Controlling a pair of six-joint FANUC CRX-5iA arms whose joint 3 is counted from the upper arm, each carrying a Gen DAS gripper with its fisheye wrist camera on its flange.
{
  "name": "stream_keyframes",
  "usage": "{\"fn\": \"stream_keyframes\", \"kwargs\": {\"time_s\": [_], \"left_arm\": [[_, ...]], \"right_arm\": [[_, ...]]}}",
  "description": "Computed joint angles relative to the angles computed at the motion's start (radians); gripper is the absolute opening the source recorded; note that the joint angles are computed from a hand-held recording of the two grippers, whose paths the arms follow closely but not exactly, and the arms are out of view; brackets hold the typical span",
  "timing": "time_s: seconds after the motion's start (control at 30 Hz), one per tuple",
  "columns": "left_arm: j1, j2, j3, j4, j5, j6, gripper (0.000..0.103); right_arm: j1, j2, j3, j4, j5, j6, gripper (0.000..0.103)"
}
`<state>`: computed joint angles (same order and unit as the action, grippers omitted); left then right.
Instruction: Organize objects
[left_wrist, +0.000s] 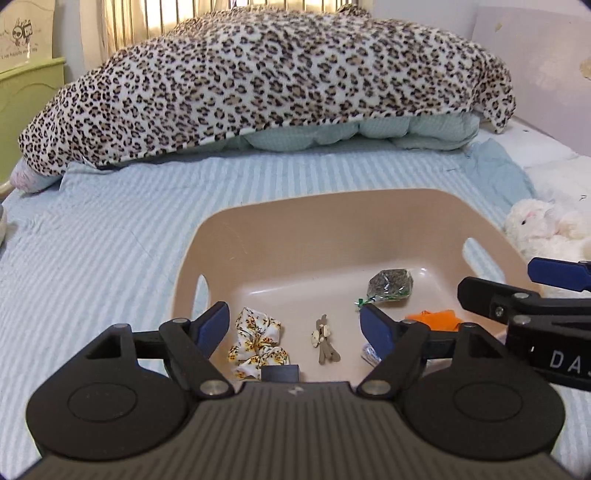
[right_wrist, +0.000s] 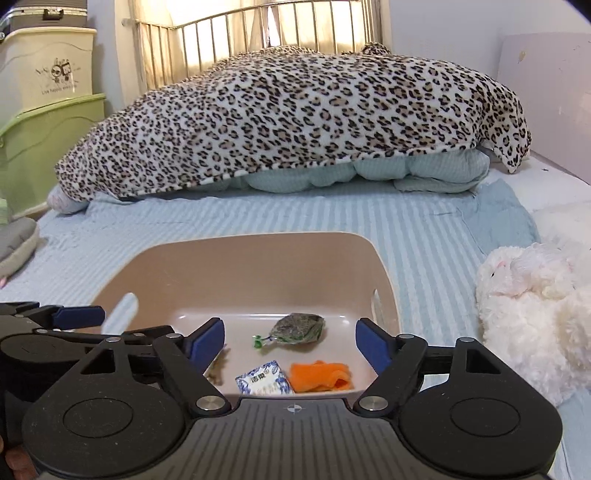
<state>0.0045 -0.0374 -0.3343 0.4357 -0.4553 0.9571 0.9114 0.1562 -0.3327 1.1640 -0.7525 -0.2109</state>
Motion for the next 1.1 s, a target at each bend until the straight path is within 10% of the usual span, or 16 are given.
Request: {"fn": "stream_keyframes", "kwargs": {"time_s": [0.4,1.1], "left_arm": [[0.063,-0.117,-0.078,-0.041,-0.057,-0.051,0.081],[0.128,-0.034,-0.050,-0.289,-0.167,0.052,0.081]], "right_arm": [[0.068,-0.054,-0.048,-0.040,-0.026,0.052,0.094],[0.126,0.075,0.113,-0.471,-0.015,0.419,0.093]]}}
